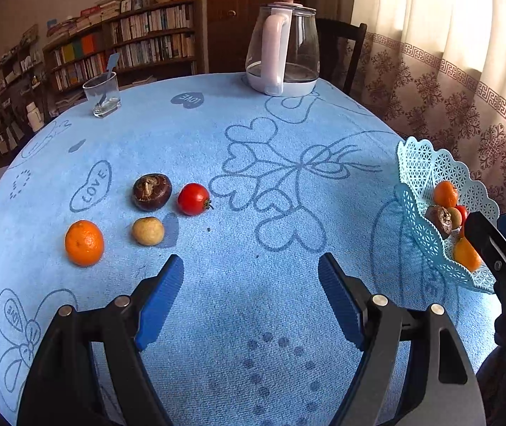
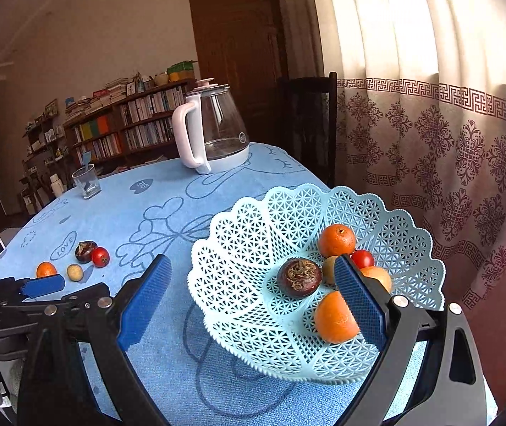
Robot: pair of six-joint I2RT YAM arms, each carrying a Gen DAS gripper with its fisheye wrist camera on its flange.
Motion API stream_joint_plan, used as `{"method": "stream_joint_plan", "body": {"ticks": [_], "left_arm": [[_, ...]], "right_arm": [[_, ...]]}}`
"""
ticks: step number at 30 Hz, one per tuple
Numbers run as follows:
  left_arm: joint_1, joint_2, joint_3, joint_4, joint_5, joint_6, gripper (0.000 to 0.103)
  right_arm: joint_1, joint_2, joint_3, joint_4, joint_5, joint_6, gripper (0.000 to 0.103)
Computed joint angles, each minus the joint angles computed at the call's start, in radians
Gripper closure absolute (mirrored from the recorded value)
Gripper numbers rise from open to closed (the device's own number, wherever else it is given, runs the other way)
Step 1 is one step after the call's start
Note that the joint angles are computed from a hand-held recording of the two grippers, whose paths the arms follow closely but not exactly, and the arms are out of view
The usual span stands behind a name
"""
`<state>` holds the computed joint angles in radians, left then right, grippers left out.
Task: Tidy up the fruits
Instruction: 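Move both tools away from the basket back toward the fruit row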
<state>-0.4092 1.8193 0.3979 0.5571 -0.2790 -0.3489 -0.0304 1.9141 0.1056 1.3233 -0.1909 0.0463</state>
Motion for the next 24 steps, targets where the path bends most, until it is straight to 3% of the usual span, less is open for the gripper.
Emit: {"method": "stream_joint_plan", "body": {"ticks": [12, 24], "left_arm": [[0.266, -0.03, -0.105, 0.083, 0.052, 0.06, 0.025], [0.496, 0.035, -0.084, 0.147, 0.09, 0.131, 0.025]], "right_arm": [[0.166, 0.003, 0.019, -0.057, 0.066, 0.007, 0.009], [0.258, 0.005, 0.043, -0.105, 0.108, 0.007, 0.009]]}}
